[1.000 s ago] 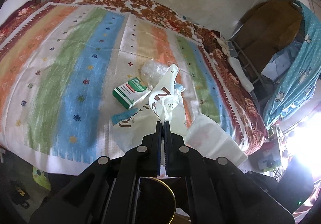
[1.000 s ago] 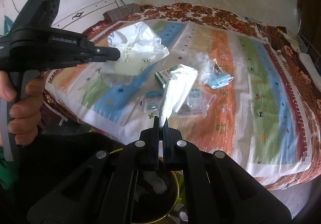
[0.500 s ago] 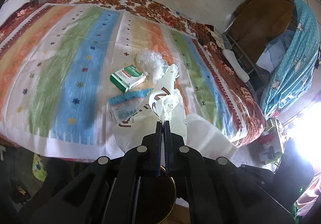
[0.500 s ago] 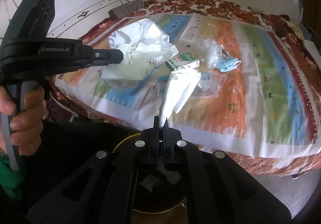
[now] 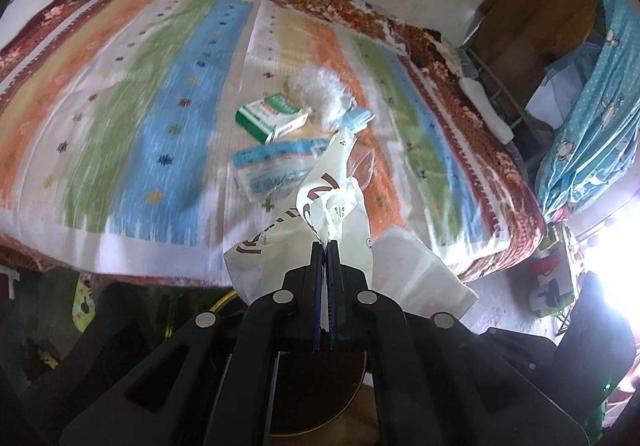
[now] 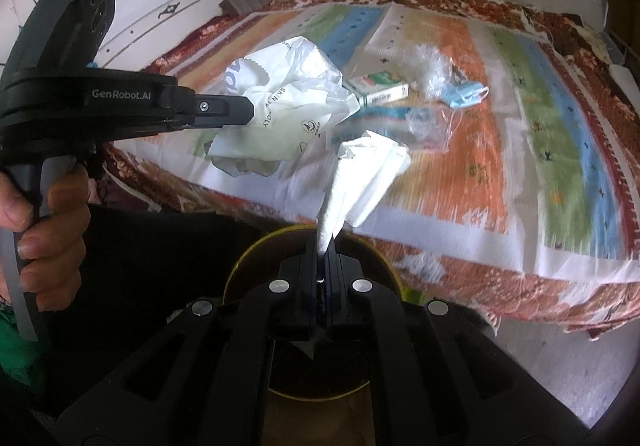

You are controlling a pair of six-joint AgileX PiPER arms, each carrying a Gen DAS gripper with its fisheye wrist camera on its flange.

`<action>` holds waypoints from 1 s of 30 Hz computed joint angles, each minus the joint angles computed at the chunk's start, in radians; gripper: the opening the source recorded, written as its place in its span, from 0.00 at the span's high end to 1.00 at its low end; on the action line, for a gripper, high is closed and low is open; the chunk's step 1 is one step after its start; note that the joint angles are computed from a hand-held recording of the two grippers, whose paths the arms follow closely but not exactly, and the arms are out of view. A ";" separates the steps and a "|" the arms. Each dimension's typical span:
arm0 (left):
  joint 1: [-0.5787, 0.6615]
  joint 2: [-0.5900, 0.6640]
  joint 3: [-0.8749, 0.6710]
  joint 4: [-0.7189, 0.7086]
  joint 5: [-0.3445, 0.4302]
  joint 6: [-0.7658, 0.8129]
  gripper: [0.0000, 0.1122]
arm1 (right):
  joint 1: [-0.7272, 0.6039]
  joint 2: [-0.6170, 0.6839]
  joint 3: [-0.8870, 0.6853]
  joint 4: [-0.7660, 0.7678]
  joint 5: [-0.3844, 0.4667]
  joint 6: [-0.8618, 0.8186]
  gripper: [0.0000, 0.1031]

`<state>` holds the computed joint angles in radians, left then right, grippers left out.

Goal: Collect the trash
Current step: 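Carry the bag and paper over the round bin with both tools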

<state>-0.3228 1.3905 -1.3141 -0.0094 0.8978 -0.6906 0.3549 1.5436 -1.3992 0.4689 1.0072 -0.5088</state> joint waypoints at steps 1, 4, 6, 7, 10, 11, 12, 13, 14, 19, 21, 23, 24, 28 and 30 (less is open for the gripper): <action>-0.010 0.000 0.005 0.009 0.005 -0.011 0.99 | 0.004 -0.003 0.013 -0.007 0.000 0.006 0.98; -0.045 -0.005 0.028 0.050 0.016 -0.063 0.99 | 0.013 -0.013 0.044 -0.019 -0.003 0.013 0.98; -0.061 -0.009 0.049 0.062 0.022 -0.092 0.99 | 0.027 -0.019 0.063 -0.035 -0.008 0.023 0.98; -0.066 -0.011 0.059 0.063 0.024 -0.102 0.99 | 0.036 -0.023 0.074 -0.045 -0.010 0.030 0.98; -0.077 -0.019 0.096 0.058 0.027 -0.132 0.99 | 0.049 -0.024 0.104 -0.059 -0.007 0.046 0.98; -0.083 -0.021 0.105 0.066 0.030 -0.151 0.99 | 0.054 -0.026 0.116 -0.067 -0.008 0.057 0.98; -0.095 -0.025 0.119 0.087 0.034 -0.185 0.99 | 0.055 -0.024 0.122 -0.069 -0.008 0.063 0.98; -0.098 -0.029 0.134 0.083 0.030 -0.196 0.99 | 0.055 -0.020 0.133 -0.069 -0.003 0.073 0.98; -0.096 -0.030 0.143 0.066 0.025 -0.193 0.99 | 0.053 -0.015 0.142 -0.069 0.001 0.079 0.98; -0.116 -0.010 0.164 0.076 0.032 -0.239 0.98 | 0.055 0.006 0.163 -0.092 0.006 0.130 0.98; -0.125 0.010 0.163 0.074 0.033 -0.252 0.98 | 0.043 0.029 0.154 -0.086 0.026 0.143 0.98; -0.119 0.032 0.173 0.051 0.028 -0.252 0.98 | 0.035 0.055 0.145 -0.080 0.044 0.163 0.98; -0.110 0.041 0.180 0.028 0.020 -0.240 0.98 | 0.035 0.064 0.146 -0.084 0.046 0.175 0.98; -0.071 0.081 0.200 -0.066 -0.001 -0.191 0.98 | 0.047 0.105 0.152 -0.085 0.057 0.205 0.98; -0.061 0.098 0.200 -0.078 0.001 -0.186 0.98 | 0.047 0.115 0.155 -0.082 0.057 0.215 0.98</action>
